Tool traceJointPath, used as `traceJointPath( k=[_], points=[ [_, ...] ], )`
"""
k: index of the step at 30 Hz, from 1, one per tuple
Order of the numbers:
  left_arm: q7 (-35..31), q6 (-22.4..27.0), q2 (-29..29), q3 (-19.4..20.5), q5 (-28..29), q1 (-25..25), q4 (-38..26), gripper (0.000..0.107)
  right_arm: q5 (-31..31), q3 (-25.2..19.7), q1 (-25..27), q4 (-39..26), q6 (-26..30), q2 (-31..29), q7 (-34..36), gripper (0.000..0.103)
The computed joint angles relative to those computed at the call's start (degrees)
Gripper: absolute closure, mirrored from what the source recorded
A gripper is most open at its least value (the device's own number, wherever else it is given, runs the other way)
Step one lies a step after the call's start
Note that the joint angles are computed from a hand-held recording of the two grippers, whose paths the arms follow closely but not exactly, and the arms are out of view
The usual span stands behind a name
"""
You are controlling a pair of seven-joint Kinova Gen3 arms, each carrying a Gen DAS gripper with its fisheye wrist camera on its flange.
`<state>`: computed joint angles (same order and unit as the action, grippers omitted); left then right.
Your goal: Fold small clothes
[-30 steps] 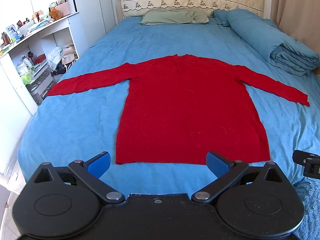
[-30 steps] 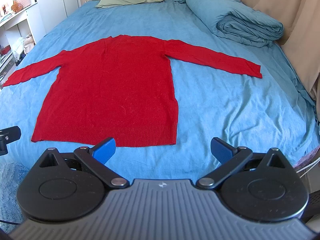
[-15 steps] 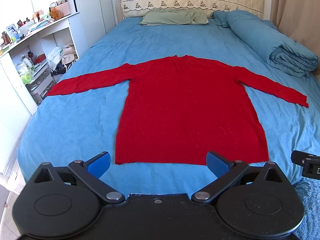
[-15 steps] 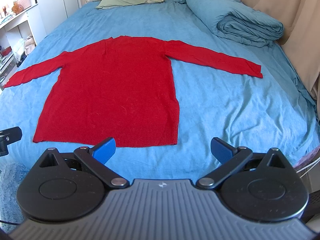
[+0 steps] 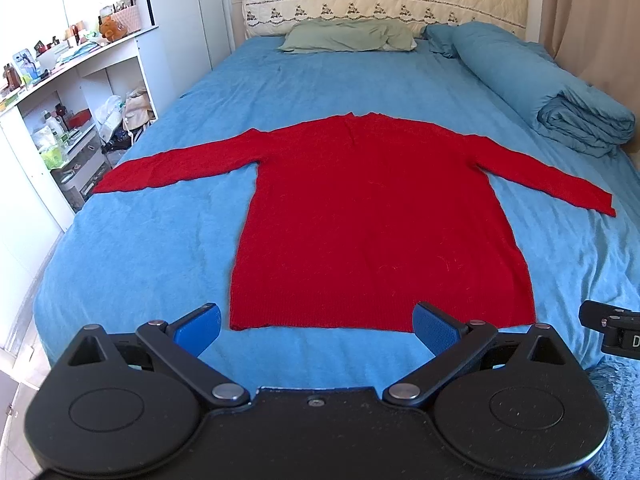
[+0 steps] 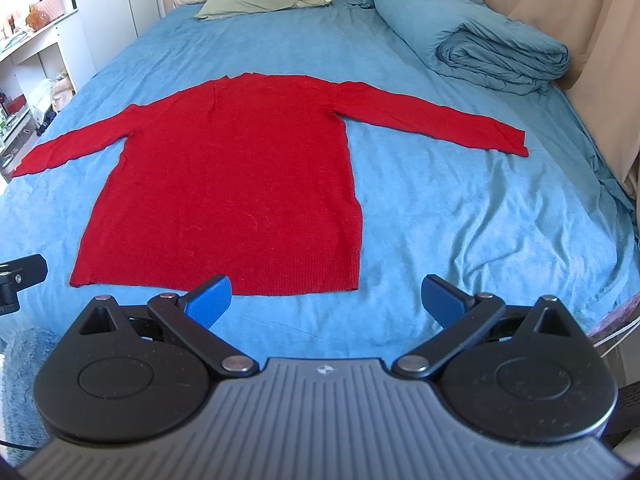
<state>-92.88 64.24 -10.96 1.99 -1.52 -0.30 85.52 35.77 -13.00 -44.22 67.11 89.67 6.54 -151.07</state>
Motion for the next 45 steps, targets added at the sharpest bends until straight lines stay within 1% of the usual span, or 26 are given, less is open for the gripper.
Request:
traceJointPath(
  k=[9, 19, 30, 33, 36, 39, 42, 45],
  points=[
    [0.8, 0.2, 0.0, 0.3, -0.3, 0.2, -0.3, 0.004, -0.1, 0.0, 0.1, -0.1, -0.3, 0.0, 0.2, 0.000],
    [-0.7, 0.4, 0.0, -0.8, 1.3, -0.1, -0.4, 0.004, 0.2, -0.2, 0.4, 0.5, -0.7, -0.5, 0.5, 0.000],
    [-0.5, 0.7, -0.1, -0.6, 1.3, -0.4, -0.7, 0.004, 0.2, -0.3, 0.4, 0.4, -0.7, -0.5, 0.3, 0.000],
    [-0.3, 1.4, 0.4, -0.2, 1.2, -0.2, -1.8, 0.004, -0.2, -0.2, 0.9, 0.7, -0.9, -1.0, 0.2, 0.000],
    [0.2, 1.2, 1.8, 0.6, 0.5, 0.2, -4.1, 0.004, -1.2, 0.3, 2.4, 1.0, -1.9, -1.7, 0.6, 0.000],
    [1.1, 0.1, 4.1, 1.5, -0.3, 0.9, -7.2, 0.004, -1.5, 0.7, 4.2, 0.8, -2.8, -2.3, 1.5, 0.000],
    [2.3, -1.5, 7.8, 2.7, -1.6, 2.2, -11.2, 0.004, 0.1, 1.7, 6.3, -0.5, -3.0, -1.9, 3.4, 0.000],
    [3.4, -3.5, 13.3, 3.8, -4.0, 4.6, -16.4, 0.004, 0.3, 3.8, 9.8, -1.1, -5.5, -1.7, 5.2, 0.000]
  ],
)
